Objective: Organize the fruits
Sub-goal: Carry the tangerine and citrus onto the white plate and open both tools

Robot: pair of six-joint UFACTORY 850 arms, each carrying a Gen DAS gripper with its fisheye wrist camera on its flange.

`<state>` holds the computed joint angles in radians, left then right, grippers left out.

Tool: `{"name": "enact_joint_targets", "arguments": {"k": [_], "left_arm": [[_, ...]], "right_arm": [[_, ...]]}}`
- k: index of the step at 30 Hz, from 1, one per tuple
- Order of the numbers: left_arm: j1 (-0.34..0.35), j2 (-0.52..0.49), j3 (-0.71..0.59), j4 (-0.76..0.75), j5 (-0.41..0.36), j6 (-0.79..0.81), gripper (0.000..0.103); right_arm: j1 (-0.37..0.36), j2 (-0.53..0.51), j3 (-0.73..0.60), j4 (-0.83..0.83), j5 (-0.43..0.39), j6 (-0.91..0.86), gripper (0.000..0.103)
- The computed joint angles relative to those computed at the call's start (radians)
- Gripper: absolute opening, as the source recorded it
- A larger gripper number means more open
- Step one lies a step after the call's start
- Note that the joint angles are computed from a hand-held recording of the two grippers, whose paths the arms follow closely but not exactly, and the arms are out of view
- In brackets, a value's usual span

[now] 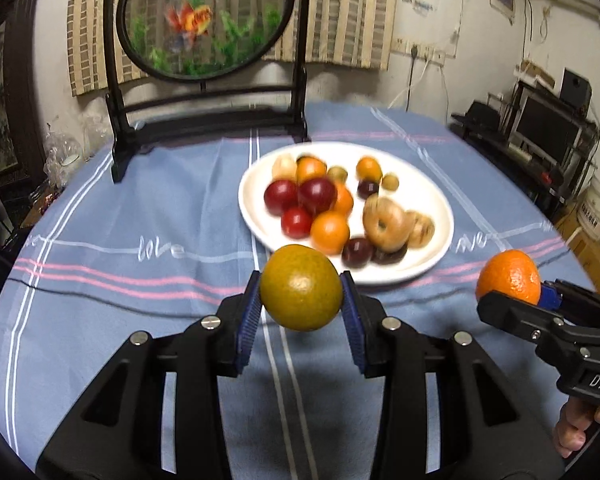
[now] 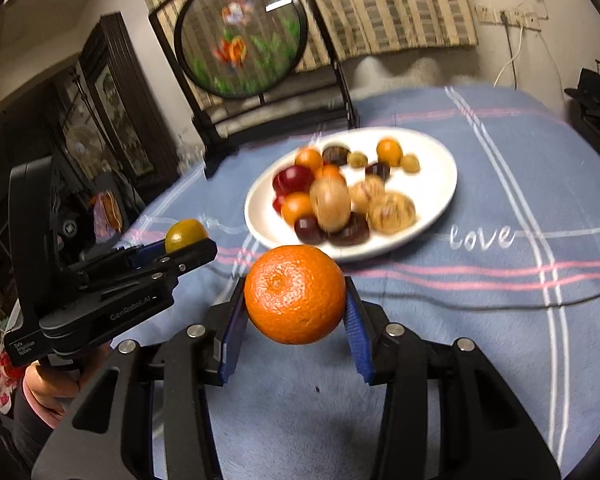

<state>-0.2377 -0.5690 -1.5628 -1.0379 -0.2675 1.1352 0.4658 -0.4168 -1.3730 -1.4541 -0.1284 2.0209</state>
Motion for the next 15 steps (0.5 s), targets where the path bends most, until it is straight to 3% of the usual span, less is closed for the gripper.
{"name": "enact_joint_targets", "arguments": {"k": [3,10,12,15], "left_arm": [[0.006,-0.029,-0.083,0.058,-0.052,-0.103,0.039],[-0.022,-0.157,-0.32,0.263,-0.079,-0.34,0.039],[-0.035,-0.219,-0.417,0.373,-0.102,-0.448,0.039],[-0.067,-0.37,-0.658,0.617,-0.2,-0.678,0.039]], "right_arm": [[-0.011,0.009,-0.014,-0.069,-0.014,0.05,0.046],[-0.068,-0.031,-0.106,-0.2,-0.048,0.186,0.046],[-0.085,-0.053,-0.136,-0.164,-0.052,0.159,0.046],[-0.109,-0.098,-0.191,-0.086,-0.064,0.087,0.046]]}}
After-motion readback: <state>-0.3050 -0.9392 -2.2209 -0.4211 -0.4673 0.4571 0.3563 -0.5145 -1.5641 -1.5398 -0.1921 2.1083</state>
